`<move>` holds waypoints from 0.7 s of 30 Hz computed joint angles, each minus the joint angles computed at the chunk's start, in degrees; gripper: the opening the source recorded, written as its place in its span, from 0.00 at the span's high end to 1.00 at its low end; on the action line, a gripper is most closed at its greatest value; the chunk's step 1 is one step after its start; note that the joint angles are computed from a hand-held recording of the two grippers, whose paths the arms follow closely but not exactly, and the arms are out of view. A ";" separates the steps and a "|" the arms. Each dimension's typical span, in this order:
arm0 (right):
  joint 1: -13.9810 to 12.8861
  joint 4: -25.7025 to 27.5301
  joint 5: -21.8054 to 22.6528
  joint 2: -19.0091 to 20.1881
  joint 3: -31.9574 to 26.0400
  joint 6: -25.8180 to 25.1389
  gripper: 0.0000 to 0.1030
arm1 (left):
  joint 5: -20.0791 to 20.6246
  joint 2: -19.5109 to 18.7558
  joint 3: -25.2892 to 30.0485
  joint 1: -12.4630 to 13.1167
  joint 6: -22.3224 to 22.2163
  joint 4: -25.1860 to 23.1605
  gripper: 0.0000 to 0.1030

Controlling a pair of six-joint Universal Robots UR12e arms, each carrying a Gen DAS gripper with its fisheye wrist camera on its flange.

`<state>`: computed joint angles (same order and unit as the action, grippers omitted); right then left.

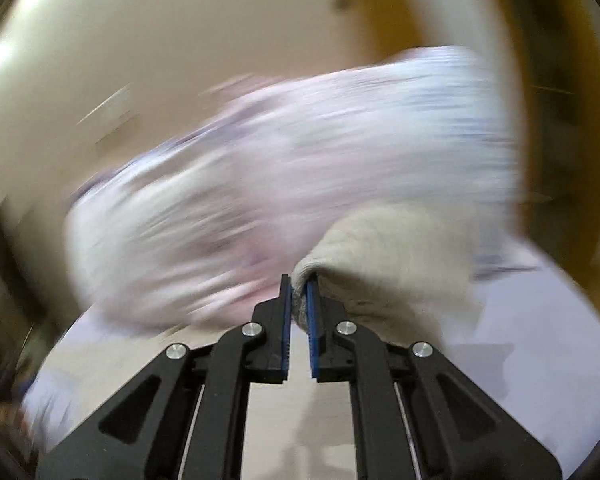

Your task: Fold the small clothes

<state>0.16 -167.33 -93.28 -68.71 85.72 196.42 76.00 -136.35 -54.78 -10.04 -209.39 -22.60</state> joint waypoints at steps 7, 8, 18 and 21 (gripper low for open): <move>2.22 7.93 14.82 3.60 -3.31 -0.80 0.40 | 1.35 -3.29 5.54 1.06 -6.05 -4.94 0.02; 2.06 5.69 12.97 2.80 -1.91 0.15 0.27 | 1.30 -3.76 6.26 1.21 -7.19 -5.52 0.06; -1.82 0.78 7.84 -5.36 10.01 7.86 0.20 | -0.12 -8.10 11.99 3.67 -21.83 -7.63 0.32; -2.74 -1.03 7.56 -5.65 10.80 8.60 0.20 | 4.43 -10.03 18.23 3.06 -17.90 -17.77 0.61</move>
